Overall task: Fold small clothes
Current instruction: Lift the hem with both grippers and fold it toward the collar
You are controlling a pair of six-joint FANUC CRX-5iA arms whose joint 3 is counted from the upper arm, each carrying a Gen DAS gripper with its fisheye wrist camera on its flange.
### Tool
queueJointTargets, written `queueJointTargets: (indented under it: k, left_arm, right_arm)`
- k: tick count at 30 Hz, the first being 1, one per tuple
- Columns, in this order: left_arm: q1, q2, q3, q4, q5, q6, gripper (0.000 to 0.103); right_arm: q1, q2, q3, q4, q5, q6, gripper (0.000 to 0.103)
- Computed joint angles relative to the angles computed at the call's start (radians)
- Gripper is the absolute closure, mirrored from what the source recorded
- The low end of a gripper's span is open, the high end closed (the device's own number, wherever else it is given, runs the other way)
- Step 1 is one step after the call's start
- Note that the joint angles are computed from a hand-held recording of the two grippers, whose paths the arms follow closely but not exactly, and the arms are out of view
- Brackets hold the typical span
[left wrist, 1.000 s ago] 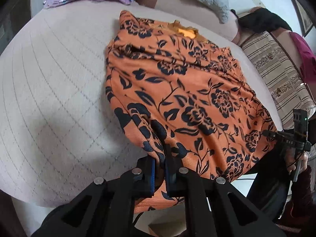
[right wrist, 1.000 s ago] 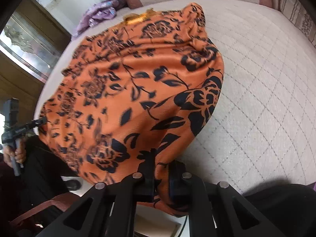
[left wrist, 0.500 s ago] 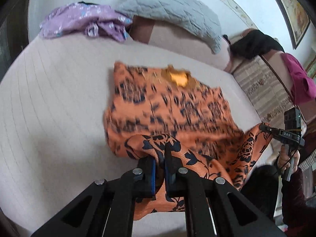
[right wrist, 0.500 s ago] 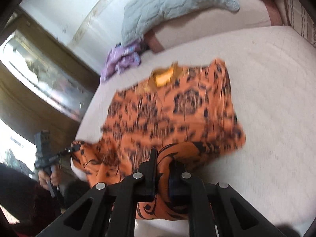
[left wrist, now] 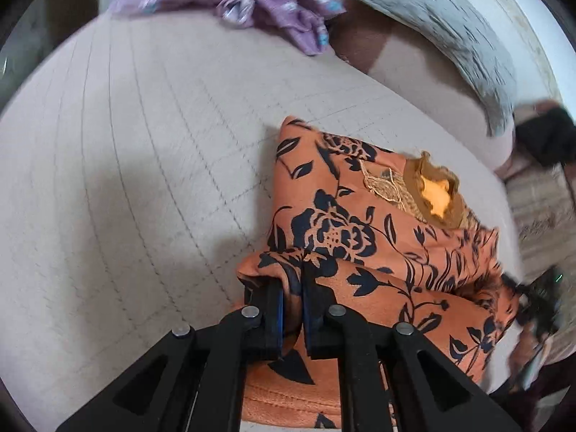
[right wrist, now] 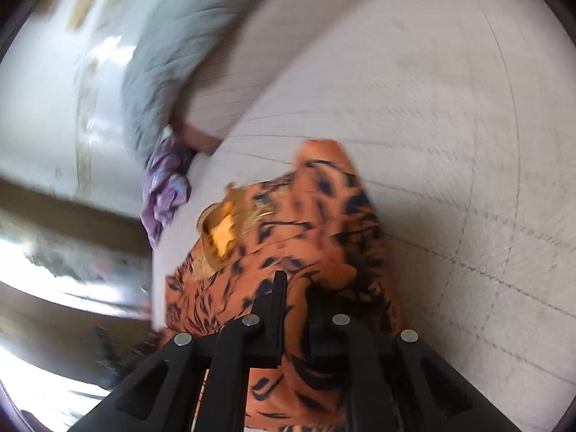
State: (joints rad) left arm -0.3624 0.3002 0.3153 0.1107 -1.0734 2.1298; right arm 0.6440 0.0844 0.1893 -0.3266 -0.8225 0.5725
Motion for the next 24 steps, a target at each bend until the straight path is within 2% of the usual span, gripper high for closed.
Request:
queueJointTargets:
  k: [1,3,4,5,6,7,10,12,13,14,15,17,18,19,24]
  left_arm:
    - [0.005,-0.025,-0.038,0.021,0.035,-0.014,0.093]
    - [0.008,-0.056,-0.072,0.043,0.049,-0.044,0.083]
    - [0.009,-0.078,-0.093,0.052,0.058,-0.056,0.069]
    - [0.005,-0.098,-0.104,0.039,0.057,-0.047,0.05]
    - [-0.003,-0.118,-0.11,0.011,0.051,-0.024,0.041]
    - [-0.008,-0.143,-0.127,-0.007,0.058,-0.013,0.036]
    - [-0.006,-0.192,-0.189,0.035,0.094,-0.061,0.036]
    - [-0.021,-0.193,-0.181,0.015,0.069,-0.075,0.036]
    - [-0.035,-0.176,-0.154,-0.013,0.044,-0.067,0.038]
    - [-0.041,-0.168,-0.146,-0.02,0.035,-0.073,0.05]
    - [-0.04,-0.165,-0.15,-0.009,0.036,-0.086,0.058]
    - [-0.045,-0.146,-0.127,-0.018,0.014,-0.091,0.078]
    - [-0.045,-0.145,-0.124,-0.015,0.015,-0.11,0.083]
    - [-0.041,-0.148,-0.129,0.003,0.022,-0.137,0.091]
    - [-0.003,-0.158,-0.136,0.101,0.053,-0.239,0.092]
  right_arm:
    - [-0.012,-0.015,-0.024,-0.034,0.027,0.01,0.089]
    - [-0.015,-0.054,-0.065,-0.056,0.067,0.037,0.073]
    - [-0.009,-0.071,-0.077,-0.049,0.075,0.047,0.067]
    - [0.002,-0.09,-0.089,-0.02,0.076,0.036,0.041]
    - [0.028,-0.118,-0.12,0.045,0.102,-0.011,0.021]
    - [0.048,-0.136,-0.139,0.094,0.118,-0.045,0.021]
    - [0.069,-0.147,-0.103,0.087,0.056,0.026,0.025]
    - [0.091,-0.114,-0.042,0.138,-0.054,0.032,0.038]
    - [0.107,-0.091,-0.01,0.172,-0.114,0.025,0.042]
    - [0.117,-0.074,0.012,0.187,-0.153,0.024,0.054]
    - [0.121,-0.053,0.04,0.189,-0.203,0.037,0.071]
    - [0.139,-0.018,0.083,0.219,-0.281,0.04,0.078]
    - [0.145,-0.006,0.099,0.225,-0.302,0.055,0.088]
    - [0.154,-0.006,0.106,0.234,-0.317,0.07,0.089]
    - [0.145,-0.012,0.133,0.255,-0.276,0.1,0.093]
